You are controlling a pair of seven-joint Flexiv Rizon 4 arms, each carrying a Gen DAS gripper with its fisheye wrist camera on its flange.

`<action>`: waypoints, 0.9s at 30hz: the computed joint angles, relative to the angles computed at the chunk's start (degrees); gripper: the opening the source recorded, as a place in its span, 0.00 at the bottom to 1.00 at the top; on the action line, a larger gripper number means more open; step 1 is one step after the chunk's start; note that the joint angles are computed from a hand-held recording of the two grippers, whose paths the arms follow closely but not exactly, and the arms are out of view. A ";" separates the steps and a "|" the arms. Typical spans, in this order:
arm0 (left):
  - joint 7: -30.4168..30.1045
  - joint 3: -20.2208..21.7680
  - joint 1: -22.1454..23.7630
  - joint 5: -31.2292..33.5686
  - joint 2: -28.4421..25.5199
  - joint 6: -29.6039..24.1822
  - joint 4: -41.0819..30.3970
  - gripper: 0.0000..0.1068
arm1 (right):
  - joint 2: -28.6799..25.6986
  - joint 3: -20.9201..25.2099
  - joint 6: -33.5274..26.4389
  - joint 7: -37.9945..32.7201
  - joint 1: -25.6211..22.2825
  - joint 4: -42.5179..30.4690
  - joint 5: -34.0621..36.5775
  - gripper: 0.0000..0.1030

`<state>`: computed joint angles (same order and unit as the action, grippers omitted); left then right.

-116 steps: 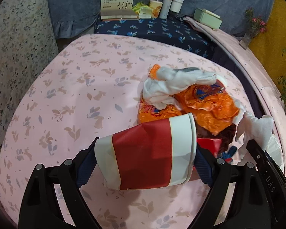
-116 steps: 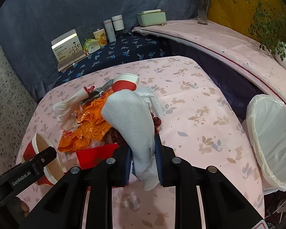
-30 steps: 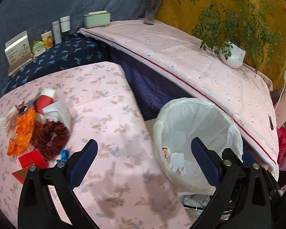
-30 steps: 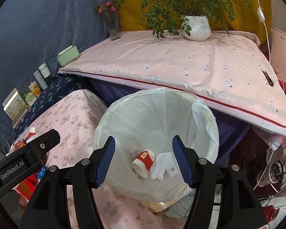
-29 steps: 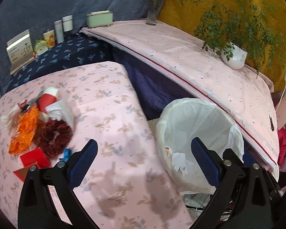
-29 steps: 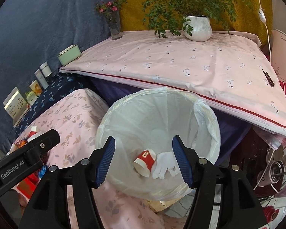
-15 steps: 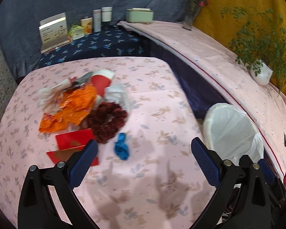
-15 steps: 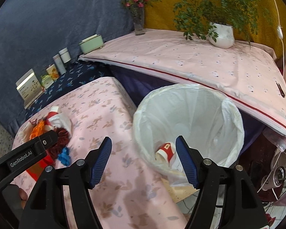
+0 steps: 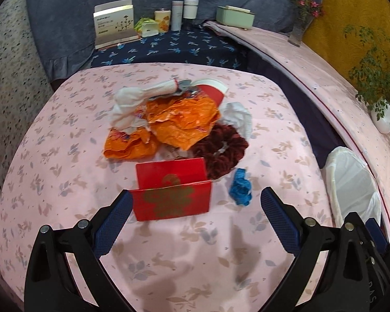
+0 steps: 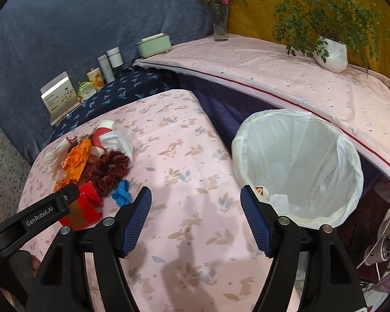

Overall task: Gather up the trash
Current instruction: 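Move both tools back from the bin to the trash pile, then grasp the red envelope with the left tool while the right tool grasps the blue strap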

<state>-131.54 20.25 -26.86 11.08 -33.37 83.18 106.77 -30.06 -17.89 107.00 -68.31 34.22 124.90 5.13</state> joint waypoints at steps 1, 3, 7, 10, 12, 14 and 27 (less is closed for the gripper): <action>-0.09 0.02 0.17 -0.06 0.04 -0.02 0.24 0.88 | -0.08 -0.02 -0.10 -0.07 0.29 -0.04 -0.05 0.66; -0.33 0.09 0.54 -0.17 0.16 0.05 0.91 0.89 | -0.24 0.09 -0.44 -0.13 0.76 -0.19 -0.29 0.66; -0.57 -0.19 1.46 -0.66 0.22 -0.10 2.00 0.90 | -0.92 -0.04 -1.05 0.12 1.80 -0.83 -0.81 0.66; -0.02 -0.98 2.46 -1.24 0.04 -0.46 2.36 0.90 | -1.37 0.68 -1.58 0.48 1.51 -1.34 -1.55 0.66; 0.28 -1.74 3.21 -1.85 -0.25 -0.51 2.54 0.90 | -1.74 1.10 -1.81 0.74 1.33 -1.70 -2.10 0.66; 0.79 -2.69 4.03 -2.58 -0.55 -0.33 2.67 0.90 | -2.08 1.58 -2.05 0.91 0.92 -2.09 -2.73 0.66; 4.83 -5.12 5.97 -7.00 -4.32 -2.66 -1.02 0.90 | -4.36 3.93 -3.69 3.12 -2.05 -5.40 -6.04 0.66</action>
